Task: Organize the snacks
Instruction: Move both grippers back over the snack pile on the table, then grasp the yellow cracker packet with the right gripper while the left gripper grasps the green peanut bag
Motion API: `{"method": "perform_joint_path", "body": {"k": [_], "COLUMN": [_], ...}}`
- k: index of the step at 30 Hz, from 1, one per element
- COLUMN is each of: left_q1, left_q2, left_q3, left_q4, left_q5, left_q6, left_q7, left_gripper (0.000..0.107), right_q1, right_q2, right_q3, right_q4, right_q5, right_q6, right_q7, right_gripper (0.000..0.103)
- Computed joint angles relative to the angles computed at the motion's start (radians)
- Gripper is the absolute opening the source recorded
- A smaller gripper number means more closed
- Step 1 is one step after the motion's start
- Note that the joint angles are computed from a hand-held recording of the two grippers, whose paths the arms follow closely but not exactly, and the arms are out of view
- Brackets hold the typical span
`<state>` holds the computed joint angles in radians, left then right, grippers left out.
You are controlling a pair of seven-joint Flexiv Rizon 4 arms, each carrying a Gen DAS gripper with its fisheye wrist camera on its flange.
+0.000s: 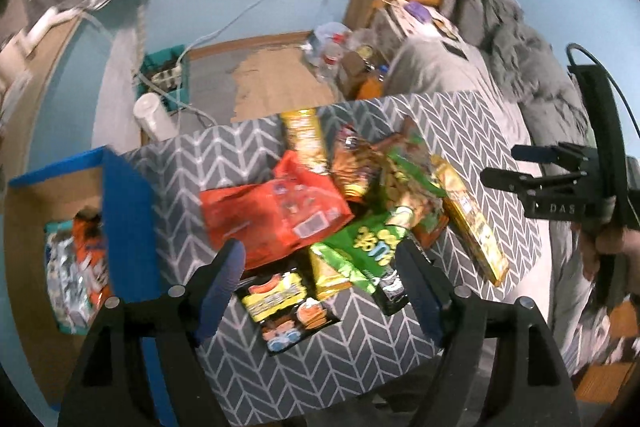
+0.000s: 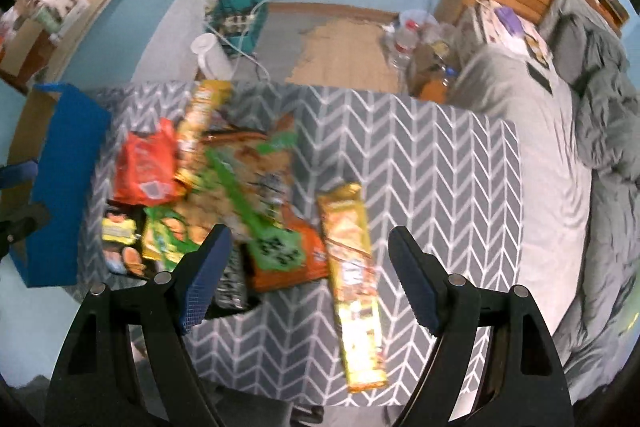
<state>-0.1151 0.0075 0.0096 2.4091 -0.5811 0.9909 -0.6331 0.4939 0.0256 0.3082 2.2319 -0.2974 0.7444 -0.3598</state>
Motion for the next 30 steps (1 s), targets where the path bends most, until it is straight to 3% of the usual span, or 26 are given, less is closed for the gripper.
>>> {"method": "perform_joint_path", "body": {"k": [15,30], "left_q1": [-0.075,-0.082], "left_q2": [-0.118,-0.217], "left_q3": [-0.078,-0.101], "left_q4": [-0.012,-0.042], "left_q5": [0.064,0.187], "left_q6": [0.082,0.129], "left_q7": [-0.038,-0.153], "left_gripper": [0.079,0.079], "right_q1": [-0.030,-0.012], "right_q2": [0.038,-0.070], "right_q3": [0.004,-0.004], "right_q4": [0.188,0.200], "right_q5": [0.122,0.115], "right_q6": [0.174,0.233], "right_q7": [0.007,-0.031], "right_gripper": [0.080,0.080]}}
